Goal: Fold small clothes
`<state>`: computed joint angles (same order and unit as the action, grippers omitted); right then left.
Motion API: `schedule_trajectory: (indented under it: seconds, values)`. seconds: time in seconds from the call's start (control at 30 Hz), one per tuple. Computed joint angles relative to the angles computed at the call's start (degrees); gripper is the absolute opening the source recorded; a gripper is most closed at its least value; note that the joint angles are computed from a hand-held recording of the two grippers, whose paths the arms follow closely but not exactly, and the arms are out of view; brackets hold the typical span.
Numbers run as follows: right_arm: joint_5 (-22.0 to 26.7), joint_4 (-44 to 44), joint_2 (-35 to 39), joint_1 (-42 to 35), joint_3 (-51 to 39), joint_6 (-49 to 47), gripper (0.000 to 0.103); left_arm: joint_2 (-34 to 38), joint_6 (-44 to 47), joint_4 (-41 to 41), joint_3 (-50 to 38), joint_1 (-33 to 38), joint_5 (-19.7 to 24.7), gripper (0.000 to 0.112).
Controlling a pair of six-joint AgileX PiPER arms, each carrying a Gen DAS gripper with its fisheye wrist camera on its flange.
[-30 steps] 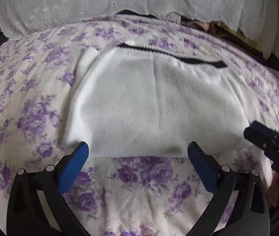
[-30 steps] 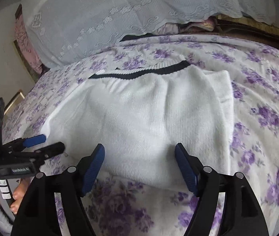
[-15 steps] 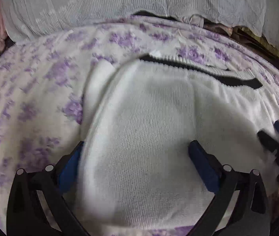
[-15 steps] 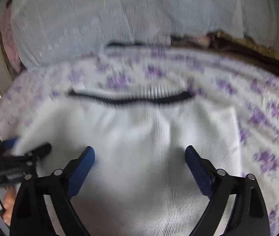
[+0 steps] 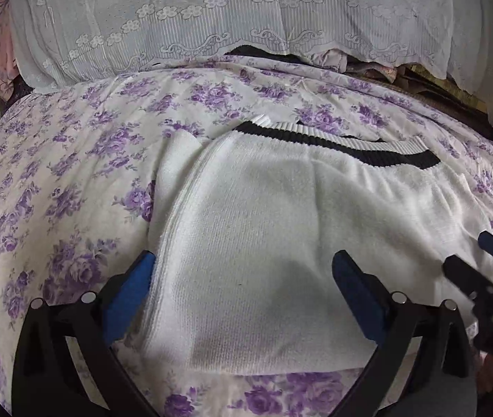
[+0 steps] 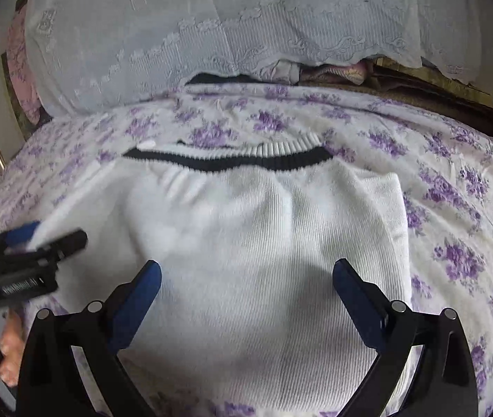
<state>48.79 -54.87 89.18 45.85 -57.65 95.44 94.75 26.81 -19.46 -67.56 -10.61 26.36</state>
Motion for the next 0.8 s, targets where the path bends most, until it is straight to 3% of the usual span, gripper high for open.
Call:
schedule_trajectory:
  seconds: [0.13,0.47,0.53,0.67,0.8]
  values:
    - [1.66,2.1,1.87,0.44,-1.58,-2.58,0.1,2.28,-7.56,9.3,-1.01,-2.32,-0.08,0.099]
    - [2.6,4.12,2.2,1.23,-2.14,-5.62,0.1,0.77,-4.1,4.95,1.42,-1.09,-1.43,0.099]
    - [3.43,2.02,0.98,2.62,-0.67,-2.06,0.1,-0.51,-1.76,1.86,2.58,-0.05,-0.83,0.099]
    - [12.42,-5.2,-3.48,8.87,4.56,13.5,0.1,-3.54,2.59,-4.01,5.2,2.51,1.48,0.098]
    - [14.03,0.52,-5.8,7.01,7.07,17.38,0.099,-7.77,2.8,-2.98,9.68,1.59,-1.88,0.098]
